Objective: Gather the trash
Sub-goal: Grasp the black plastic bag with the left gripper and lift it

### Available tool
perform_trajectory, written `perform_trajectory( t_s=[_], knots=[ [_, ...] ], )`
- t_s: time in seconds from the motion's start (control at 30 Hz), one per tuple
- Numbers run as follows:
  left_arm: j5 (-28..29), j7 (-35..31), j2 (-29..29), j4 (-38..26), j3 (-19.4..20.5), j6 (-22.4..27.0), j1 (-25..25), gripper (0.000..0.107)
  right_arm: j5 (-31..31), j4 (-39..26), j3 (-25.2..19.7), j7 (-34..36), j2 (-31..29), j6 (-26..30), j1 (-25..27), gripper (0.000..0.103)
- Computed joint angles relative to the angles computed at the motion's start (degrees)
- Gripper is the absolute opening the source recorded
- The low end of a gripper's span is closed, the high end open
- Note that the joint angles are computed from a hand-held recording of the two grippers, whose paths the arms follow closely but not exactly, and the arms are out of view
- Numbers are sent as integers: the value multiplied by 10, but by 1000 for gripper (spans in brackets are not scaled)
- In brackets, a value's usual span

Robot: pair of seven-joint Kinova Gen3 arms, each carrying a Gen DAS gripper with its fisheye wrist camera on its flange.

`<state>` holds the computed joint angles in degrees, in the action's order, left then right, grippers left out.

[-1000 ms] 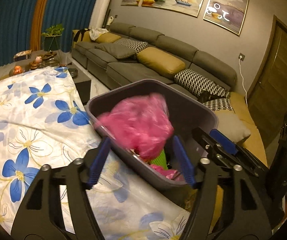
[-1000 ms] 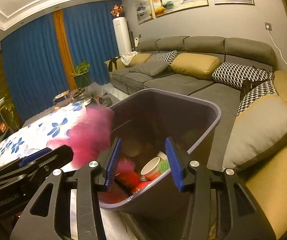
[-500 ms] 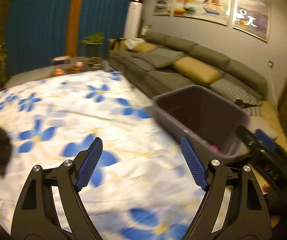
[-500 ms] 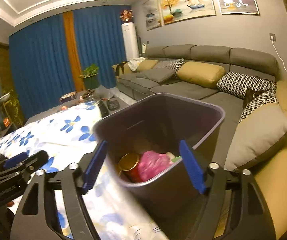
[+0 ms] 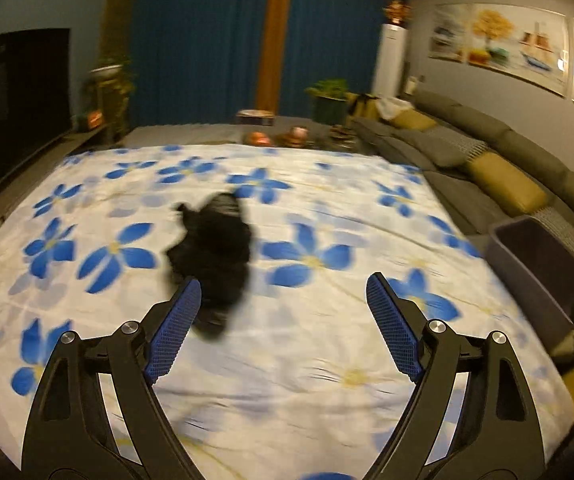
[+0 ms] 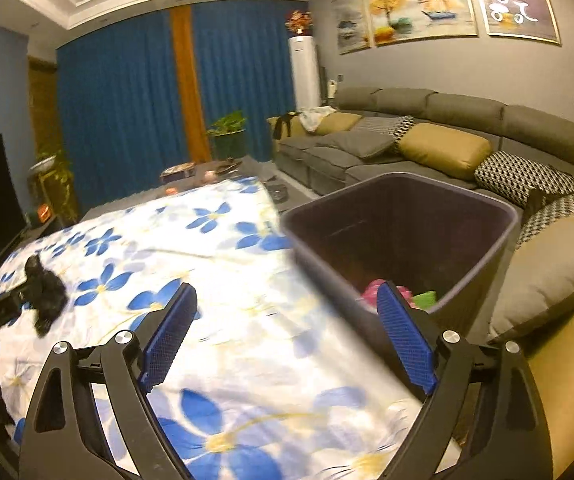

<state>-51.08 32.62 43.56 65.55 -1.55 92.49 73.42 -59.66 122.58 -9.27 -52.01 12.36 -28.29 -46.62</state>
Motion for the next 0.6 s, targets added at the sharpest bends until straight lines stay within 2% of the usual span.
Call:
perform_trajectory(
  t_s=[0.2, 0.43, 0.5, 0.57, 0.6],
  knots=[
    [10, 57, -40, 87, 9, -24, -19, 83, -39, -14, -6, 41, 15, -22, -32, 88],
    [-2, 72, -64, 143, 29, -78, -61, 83, -106, -31, -12, 89, 28, -62, -37, 88],
    [1, 60, -70, 155, 35, -100, -79, 76, -124, -39, -14, 107, 35, -74, -36, 88],
    [4, 53, -80, 172, 39, -133, -96, 60, -133, -43, -17, 115, 39, -74, -28, 88],
    [10, 46, -85, 181, 42, -153, -108, 57, -138, -46, -17, 119, 41, -74, -24, 88]
  ],
)
